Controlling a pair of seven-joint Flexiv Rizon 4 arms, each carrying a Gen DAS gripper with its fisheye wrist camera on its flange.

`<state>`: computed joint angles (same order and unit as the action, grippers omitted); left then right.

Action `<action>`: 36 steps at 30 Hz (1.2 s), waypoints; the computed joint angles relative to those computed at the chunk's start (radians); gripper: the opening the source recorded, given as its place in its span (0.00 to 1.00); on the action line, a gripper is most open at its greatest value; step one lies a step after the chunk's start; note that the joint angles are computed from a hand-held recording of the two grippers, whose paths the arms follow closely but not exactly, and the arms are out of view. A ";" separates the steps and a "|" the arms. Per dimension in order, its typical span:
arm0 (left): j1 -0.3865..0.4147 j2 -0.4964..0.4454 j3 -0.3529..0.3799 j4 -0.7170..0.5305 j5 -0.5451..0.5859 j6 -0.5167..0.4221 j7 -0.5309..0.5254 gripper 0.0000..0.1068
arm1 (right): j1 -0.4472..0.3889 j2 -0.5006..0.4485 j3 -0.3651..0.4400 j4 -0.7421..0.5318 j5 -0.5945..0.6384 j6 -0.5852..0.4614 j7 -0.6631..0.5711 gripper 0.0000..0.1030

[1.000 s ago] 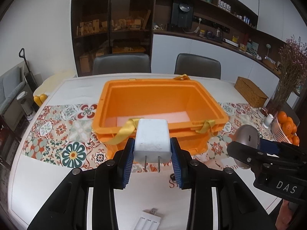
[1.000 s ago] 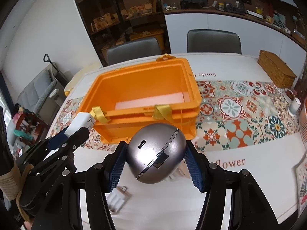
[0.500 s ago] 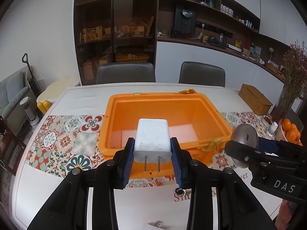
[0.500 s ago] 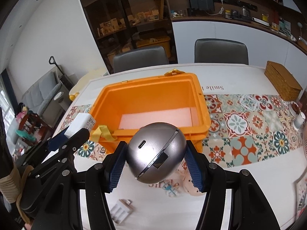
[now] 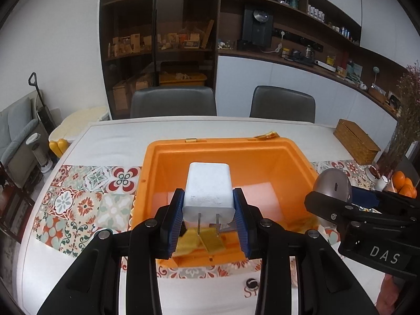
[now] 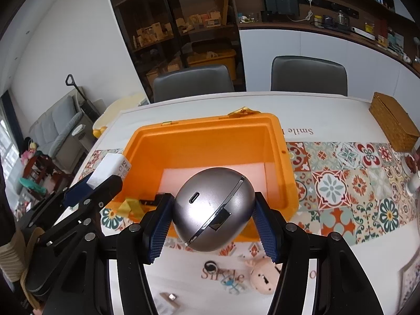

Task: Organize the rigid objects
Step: 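Lower the speaker and plug into the crate and open both tools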

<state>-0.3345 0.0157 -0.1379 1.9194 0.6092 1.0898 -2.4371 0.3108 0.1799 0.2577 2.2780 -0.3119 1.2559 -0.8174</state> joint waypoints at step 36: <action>-0.042 -0.306 0.102 -0.238 -0.338 -0.182 0.355 0.34 | 0.025 -0.293 -0.068 -0.315 0.048 -0.237 -0.138 0.58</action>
